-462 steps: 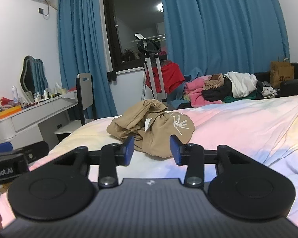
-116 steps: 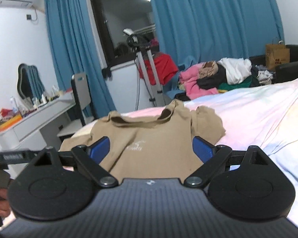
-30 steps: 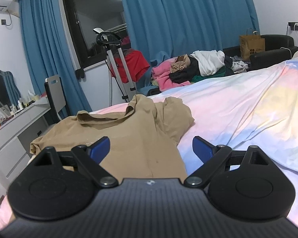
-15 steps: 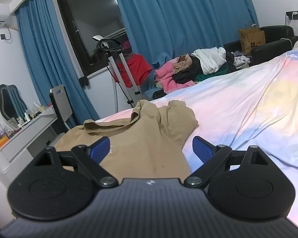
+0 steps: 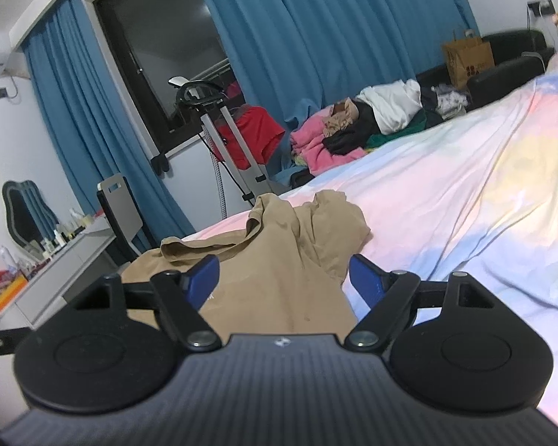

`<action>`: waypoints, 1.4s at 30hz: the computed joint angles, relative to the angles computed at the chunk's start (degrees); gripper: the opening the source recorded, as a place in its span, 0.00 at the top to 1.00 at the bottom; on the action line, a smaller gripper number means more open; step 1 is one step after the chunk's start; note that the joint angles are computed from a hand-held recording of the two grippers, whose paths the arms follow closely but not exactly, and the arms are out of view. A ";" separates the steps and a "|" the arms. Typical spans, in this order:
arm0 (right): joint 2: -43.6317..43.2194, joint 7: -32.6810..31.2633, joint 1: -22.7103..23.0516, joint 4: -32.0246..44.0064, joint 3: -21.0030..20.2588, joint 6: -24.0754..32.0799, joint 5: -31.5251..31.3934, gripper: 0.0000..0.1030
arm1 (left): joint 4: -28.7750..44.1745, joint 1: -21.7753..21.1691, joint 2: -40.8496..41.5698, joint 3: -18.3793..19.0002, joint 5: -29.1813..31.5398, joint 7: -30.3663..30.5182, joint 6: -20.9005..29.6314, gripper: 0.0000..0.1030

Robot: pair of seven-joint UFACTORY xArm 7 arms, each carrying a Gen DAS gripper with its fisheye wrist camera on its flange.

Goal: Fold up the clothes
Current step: 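Release the hem with the left gripper, leaving the shirt spread flat, then grasp the tan T-shirt sleeve with the right gripper and fold it across the body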

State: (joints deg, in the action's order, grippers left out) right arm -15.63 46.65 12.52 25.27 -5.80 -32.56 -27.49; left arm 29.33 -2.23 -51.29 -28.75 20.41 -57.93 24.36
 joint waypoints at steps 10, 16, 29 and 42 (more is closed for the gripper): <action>27.89 43.26 -4.35 27.21 -6.47 -7.55 -22.19 0.22 | -10.59 3.11 -6.11 -3.77 1.48 -7.28 -4.12 0.02; 46.87 58.38 -13.52 43.69 1.64 -10.75 -24.56 0.22 | -11.42 7.03 0.22 -4.08 2.48 -7.77 -12.52 0.01; 58.10 43.95 -15.77 58.32 10.39 -7.70 -19.50 0.86 | -10.13 15.42 14.01 -6.84 -0.57 -6.21 -21.74 0.01; 39.75 18.91 -14.22 35.24 6.19 -6.43 1.79 0.88 | -11.14 13.86 8.72 -8.28 -0.88 -7.79 -19.06 0.01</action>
State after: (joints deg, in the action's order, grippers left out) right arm 24.12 65.56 -1.71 60.51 0.39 -38.99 -25.69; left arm 18.19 11.63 -42.57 -37.03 19.52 -65.72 5.29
